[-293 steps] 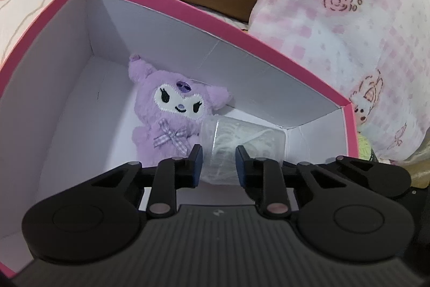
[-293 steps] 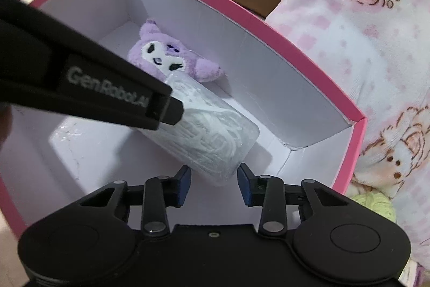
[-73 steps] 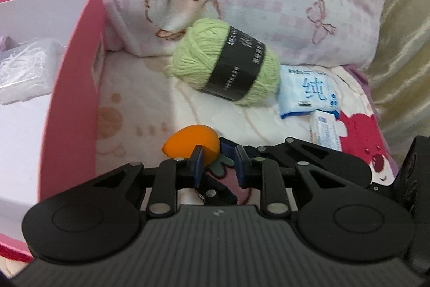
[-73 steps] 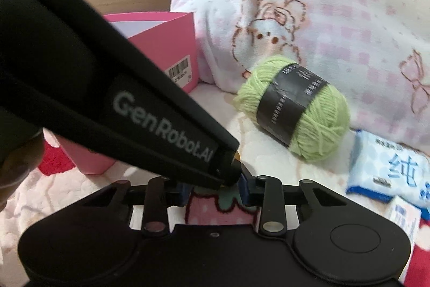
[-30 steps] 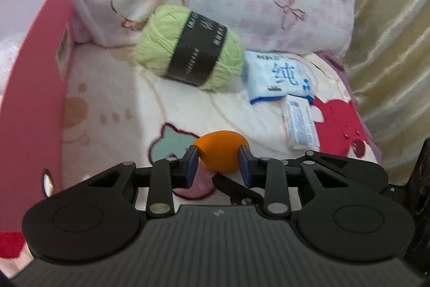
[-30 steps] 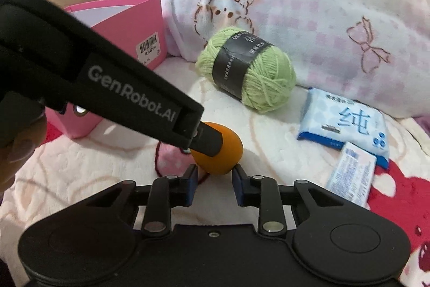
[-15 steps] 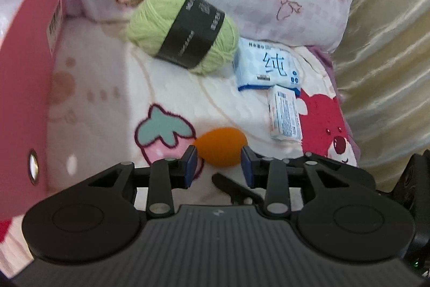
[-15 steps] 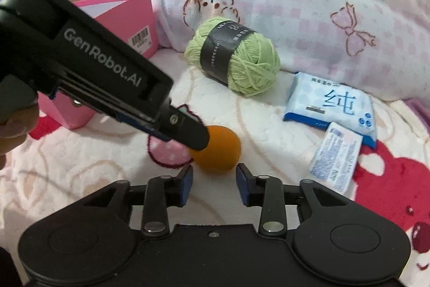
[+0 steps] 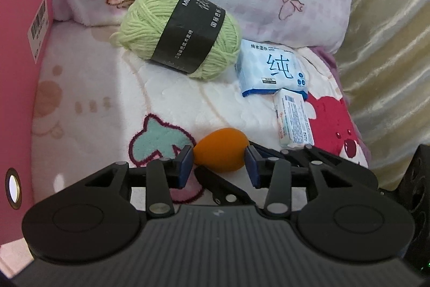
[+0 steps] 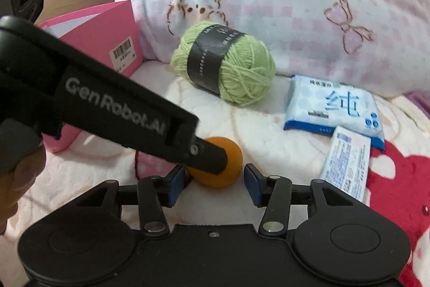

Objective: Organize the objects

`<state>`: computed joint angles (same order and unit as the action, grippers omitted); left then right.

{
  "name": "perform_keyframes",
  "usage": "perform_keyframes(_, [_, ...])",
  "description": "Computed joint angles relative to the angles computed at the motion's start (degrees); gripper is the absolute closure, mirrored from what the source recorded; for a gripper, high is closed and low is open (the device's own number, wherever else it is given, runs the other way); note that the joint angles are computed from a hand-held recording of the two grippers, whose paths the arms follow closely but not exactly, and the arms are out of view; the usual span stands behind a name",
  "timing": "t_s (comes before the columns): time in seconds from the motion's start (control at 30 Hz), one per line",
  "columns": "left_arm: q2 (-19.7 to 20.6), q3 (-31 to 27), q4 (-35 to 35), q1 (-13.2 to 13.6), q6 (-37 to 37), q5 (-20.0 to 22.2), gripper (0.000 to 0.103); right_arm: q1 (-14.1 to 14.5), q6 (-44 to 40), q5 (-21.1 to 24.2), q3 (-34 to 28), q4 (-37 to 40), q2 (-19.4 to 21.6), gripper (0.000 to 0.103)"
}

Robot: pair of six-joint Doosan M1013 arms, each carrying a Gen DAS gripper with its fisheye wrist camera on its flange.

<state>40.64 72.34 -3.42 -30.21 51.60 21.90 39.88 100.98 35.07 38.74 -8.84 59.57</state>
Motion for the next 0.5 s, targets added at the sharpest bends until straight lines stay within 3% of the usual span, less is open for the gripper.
perform_keyframes(0.2, [-0.94,0.50,6.11,-0.98,-4.35,0.70,0.066,0.63,3.27,0.16,0.45,-2.42,-0.63,0.054])
perform_keyframes(0.5, [-2.73,0.56,4.59,-1.76,-4.80,5.26,0.065,1.25,6.25,1.90,3.40,-1.64,-3.29,0.054])
